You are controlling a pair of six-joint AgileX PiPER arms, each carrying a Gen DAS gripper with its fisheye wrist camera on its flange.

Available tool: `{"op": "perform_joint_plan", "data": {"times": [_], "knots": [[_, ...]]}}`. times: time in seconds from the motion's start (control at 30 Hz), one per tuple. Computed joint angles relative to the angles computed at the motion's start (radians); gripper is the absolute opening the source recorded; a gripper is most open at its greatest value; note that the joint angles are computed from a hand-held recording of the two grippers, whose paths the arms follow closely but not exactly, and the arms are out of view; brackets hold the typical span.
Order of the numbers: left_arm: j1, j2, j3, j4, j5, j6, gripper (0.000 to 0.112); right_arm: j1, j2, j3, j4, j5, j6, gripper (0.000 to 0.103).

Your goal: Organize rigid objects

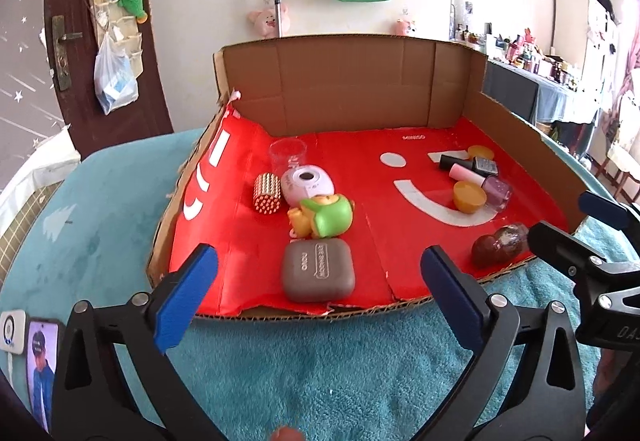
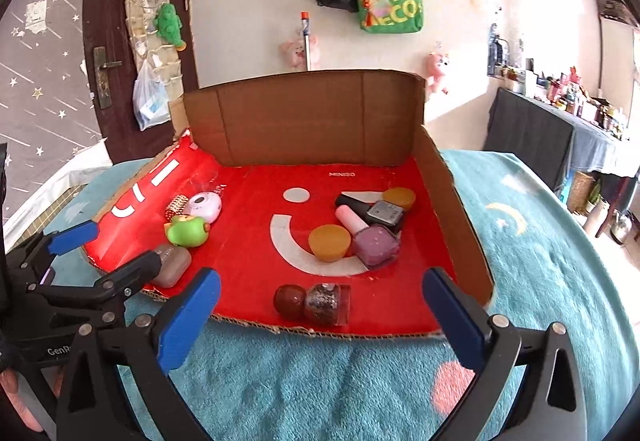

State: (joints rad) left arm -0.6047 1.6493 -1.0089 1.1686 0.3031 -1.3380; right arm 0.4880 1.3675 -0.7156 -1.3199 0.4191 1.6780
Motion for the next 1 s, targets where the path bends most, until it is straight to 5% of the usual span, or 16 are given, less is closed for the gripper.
{"op": "perform_joint_plan", "data": {"times": [1.0], "knots": [[0.048,0.036,0.01,-0.125,-0.066,0.094,0.103,0.005,0.08,-0.007,0.02,0.029,0.003,0.103]]}}
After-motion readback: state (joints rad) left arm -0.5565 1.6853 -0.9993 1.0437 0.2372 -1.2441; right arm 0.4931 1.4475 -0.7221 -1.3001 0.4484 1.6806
